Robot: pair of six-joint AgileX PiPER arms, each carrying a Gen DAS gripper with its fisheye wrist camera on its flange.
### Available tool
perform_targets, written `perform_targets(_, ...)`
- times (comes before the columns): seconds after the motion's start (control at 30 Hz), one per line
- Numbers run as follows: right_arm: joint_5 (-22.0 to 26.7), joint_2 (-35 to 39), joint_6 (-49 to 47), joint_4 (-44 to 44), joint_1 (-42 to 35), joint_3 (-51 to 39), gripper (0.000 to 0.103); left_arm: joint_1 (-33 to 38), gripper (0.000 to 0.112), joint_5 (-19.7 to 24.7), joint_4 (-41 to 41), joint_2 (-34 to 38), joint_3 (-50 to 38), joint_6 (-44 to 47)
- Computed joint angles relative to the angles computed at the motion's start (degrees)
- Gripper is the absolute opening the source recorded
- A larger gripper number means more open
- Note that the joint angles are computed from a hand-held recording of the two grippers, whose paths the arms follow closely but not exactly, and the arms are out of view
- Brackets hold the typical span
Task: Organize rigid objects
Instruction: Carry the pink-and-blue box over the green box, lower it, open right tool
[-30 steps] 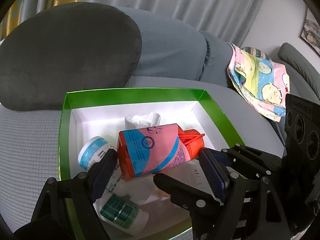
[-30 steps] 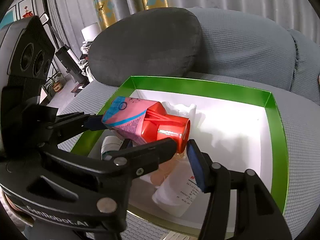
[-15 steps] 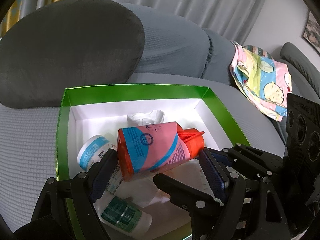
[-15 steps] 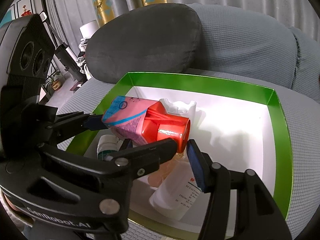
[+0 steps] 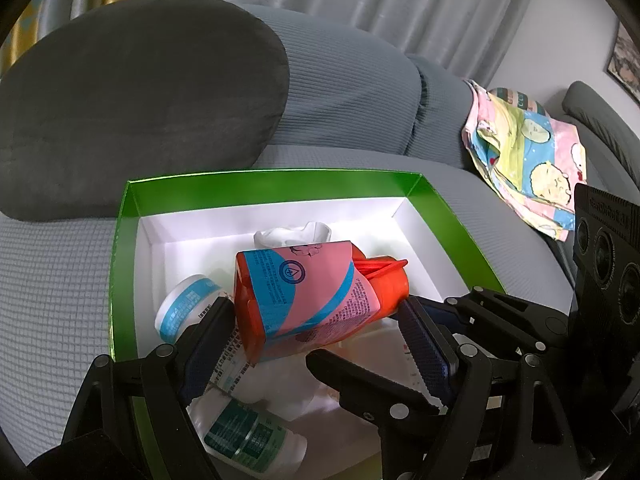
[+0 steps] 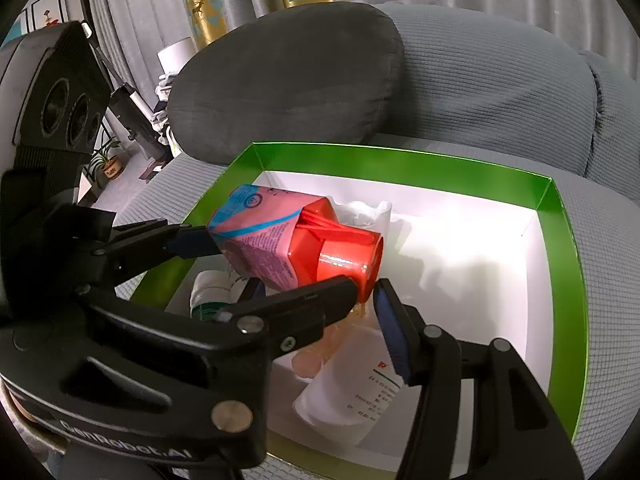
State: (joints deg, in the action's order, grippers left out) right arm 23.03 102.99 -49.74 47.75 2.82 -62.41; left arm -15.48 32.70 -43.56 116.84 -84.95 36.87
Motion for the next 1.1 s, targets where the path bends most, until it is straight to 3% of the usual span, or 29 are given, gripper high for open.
perform_targets(0.6,1.03,0.90,4.48,-3.88,0.30,-1.11,0.057,-0.43,0.084,0.23,2.28,0.04,-0.36,-2.02)
perform_targets(0.87,-0.38,-1.52,8.76,-8.21,0.30,0.99,0.073,-0.63,0.085,-0.53,6.32,-1.39,0.48,-5.66)
perform_targets(0.97,-1.14,-3.34,9.21,-8.80,-0.12,2.70,0.078,-0.86,0.100,-2.27,8.56,-3.10,2.16,-7.39)
perform_targets(1.1,-2.03,-6.98,7.07,-6.74,-1.51,6.00,0.080,-0.73,0.101,-4.18,8.56,-6.15,5.36,-6.47)
